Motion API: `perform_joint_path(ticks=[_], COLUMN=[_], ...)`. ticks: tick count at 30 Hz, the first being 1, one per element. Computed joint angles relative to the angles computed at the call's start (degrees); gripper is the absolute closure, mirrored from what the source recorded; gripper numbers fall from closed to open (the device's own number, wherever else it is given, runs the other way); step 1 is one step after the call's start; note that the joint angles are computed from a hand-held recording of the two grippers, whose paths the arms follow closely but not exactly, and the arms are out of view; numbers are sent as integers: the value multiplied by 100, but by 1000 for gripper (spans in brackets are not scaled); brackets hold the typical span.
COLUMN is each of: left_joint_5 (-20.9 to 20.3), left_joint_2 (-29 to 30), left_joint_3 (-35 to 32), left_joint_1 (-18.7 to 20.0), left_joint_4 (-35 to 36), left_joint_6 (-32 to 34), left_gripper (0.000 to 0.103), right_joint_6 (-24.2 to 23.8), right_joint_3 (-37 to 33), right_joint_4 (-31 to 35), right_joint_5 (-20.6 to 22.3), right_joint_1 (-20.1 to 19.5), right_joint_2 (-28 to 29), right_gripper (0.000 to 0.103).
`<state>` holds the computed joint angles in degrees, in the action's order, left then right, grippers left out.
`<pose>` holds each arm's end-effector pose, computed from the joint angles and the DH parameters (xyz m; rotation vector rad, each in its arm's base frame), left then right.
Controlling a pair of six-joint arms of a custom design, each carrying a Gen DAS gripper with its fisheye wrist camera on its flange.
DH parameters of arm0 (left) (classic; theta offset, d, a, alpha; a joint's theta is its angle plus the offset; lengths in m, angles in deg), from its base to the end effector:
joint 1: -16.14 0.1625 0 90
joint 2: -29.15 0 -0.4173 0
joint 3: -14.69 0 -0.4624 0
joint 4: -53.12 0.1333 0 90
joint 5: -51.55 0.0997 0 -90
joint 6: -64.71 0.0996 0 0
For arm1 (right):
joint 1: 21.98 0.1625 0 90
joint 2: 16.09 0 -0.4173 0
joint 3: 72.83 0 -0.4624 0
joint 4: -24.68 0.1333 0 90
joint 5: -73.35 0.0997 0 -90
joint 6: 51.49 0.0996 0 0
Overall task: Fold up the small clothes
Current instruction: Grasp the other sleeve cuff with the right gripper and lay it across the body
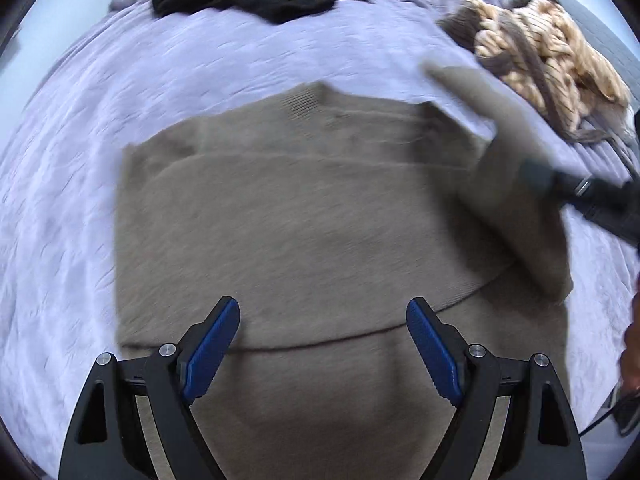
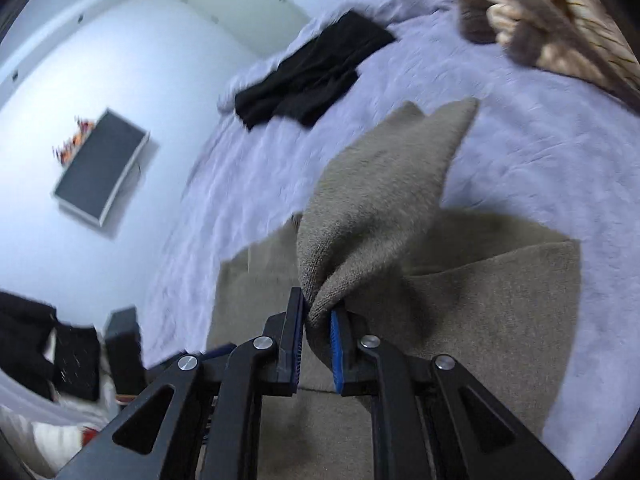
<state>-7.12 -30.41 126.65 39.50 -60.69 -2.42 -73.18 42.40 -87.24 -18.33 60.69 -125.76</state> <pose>-0.4227 -0.3842 0.0335 0.1646 2.4514 -0.3869 0.0727 -0.4565 0.4432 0.3705 -2.9918 0.4084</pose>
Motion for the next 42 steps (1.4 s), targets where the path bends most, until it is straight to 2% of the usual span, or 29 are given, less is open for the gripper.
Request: perform_joint_path(ticks=[2, 3, 4, 6, 8, 10, 14, 15, 17, 18, 19, 21, 24, 26, 27, 28, 29, 30, 33, 38, 42], left_joint_5=[-70, -103, -145, -218, -305, -343, -387, -399, -408, -415, -419, -426, -463, -499, -516, -527, -523, -523, -540, -355, 55], left_joint_2=[-200, -281, -370, -476, -565, -598, -706, -741, -823, -888, -979, -1182, -1396, -1501, -1576, -1621, -1646, -1646, -1589, -1565, -1302], left_joint_3=[198, 286, 390, 521, 653, 716, 823, 848, 891, 931, 995, 1143, 1315, 1378, 1434, 1471, 1491, 1485, 1415, 1318, 1020], left_joint_1=[6, 4, 4, 7, 14, -6, -115, -155, -213, -244, -276, -320, -271, -218, -210, -203, -195, -198, -196, -109, 51], left_joint_4=[127, 146, 137, 125, 34, -48, -166, -171, -122, -108, -115, -129, -200, -194, -259, -324, -356, -340, -328, -587, -684], left_joint_6=[-239, -310, -370, -455, -514, -542, -519, -511, -522, -549, -596, -734, -900, -992, -1019, -1035, -1021, -992, -865, -665, -375], left_gripper=[17, 17, 17, 17, 17, 17, 17, 17, 17, 17, 17, 17, 17, 17, 17, 17, 17, 17, 17, 17, 17], right_joint_6=[86, 183, 233, 268, 438, 674, 1705, 1944, 2236, 2360, 2253, 1554, 401, -124, -261, -332, -305, -195, 525, 1667, 1931], right_joint_3=[192, 253, 350, 451, 409, 216, -267, -358, -410, -480, -464, -377, -361, -202, -93, 46, 167, 232, 469, 754, 745], right_joint_4=[93, 176, 205, 166, 86, -109, -346, -414, -385, -345, -392, -472, 12, 356, 429, 444, 462, 503, 598, 499, 527], right_joint_5=[-966, -1318, -1479, -1421, -1183, -963, -396, -156, -92, -141, -64, 145, -449, -1202, -1477, -1676, -1694, -1581, -978, -474, -132], right_joint_1=[367, 480, 527, 530, 485, 390, 49, -67, -89, -31, 19, 247, 889, 1292, 1407, 1460, 1435, 1351, 711, -653, -1670], right_joint_2=[318, 426, 405, 274, 156, 279, 930, 1157, 1402, 1552, 1532, 1439, 1430, 1416, 1373, 1284, 1149, 1013, 231, -1274, -1814], right_gripper=[85, 76, 57, 31, 31, 31, 31, 33, 68, 96, 96, 96, 93, 93, 84, 65, 55, 46, 46, 46, 46])
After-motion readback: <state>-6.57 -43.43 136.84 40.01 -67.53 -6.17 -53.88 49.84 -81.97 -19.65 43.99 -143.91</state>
